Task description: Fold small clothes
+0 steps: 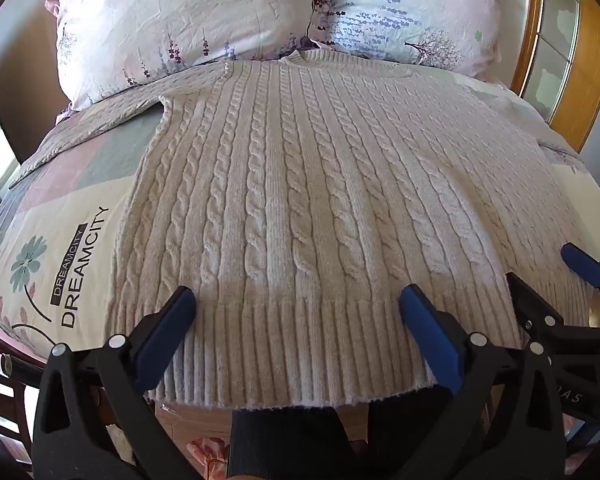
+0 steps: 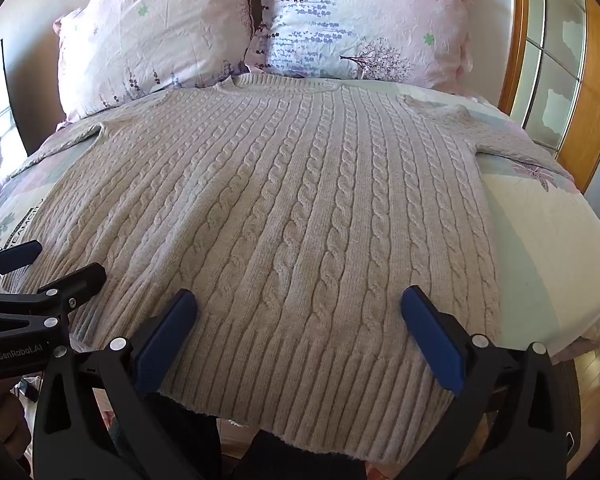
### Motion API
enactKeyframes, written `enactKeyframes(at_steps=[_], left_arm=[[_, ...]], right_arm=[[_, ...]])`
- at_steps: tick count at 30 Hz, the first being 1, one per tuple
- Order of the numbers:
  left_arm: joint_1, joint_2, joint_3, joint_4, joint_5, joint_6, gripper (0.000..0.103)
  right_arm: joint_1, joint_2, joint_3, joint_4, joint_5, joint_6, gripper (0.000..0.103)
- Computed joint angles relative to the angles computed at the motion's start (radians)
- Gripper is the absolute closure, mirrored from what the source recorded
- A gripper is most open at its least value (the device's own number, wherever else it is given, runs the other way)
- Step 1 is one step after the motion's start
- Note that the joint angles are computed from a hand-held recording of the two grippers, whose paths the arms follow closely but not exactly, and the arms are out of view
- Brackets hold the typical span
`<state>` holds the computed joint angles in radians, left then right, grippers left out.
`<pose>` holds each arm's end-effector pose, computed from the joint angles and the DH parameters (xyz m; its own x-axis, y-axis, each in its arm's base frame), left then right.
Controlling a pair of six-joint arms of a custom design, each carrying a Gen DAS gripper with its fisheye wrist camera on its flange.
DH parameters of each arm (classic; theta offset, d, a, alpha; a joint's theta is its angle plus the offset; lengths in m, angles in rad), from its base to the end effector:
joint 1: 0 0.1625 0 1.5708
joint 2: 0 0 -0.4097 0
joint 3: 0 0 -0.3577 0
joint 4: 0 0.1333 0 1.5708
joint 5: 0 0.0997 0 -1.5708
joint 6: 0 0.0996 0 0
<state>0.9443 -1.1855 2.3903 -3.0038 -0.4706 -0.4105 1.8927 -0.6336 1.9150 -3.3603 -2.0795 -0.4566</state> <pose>-0.0484 -0.4456 0.1867 -0.6731 -0.2209 -0.7058 0.3299 0.7644 -0.5539 0.2581 -0.5060 0.0347 -0.6891 -0.4117 0.5964 -0.6464 0.7212 -0.2491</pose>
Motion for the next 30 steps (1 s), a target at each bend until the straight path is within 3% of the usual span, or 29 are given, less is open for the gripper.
enactKeyframes(at_steps=[30], left_arm=[[-0.001,0.003,0.002,-0.012,0.003,0.006,0.002]], right_arm=[[0.001,-0.001,0.002,0.001,-0.001,0.002,0.001]])
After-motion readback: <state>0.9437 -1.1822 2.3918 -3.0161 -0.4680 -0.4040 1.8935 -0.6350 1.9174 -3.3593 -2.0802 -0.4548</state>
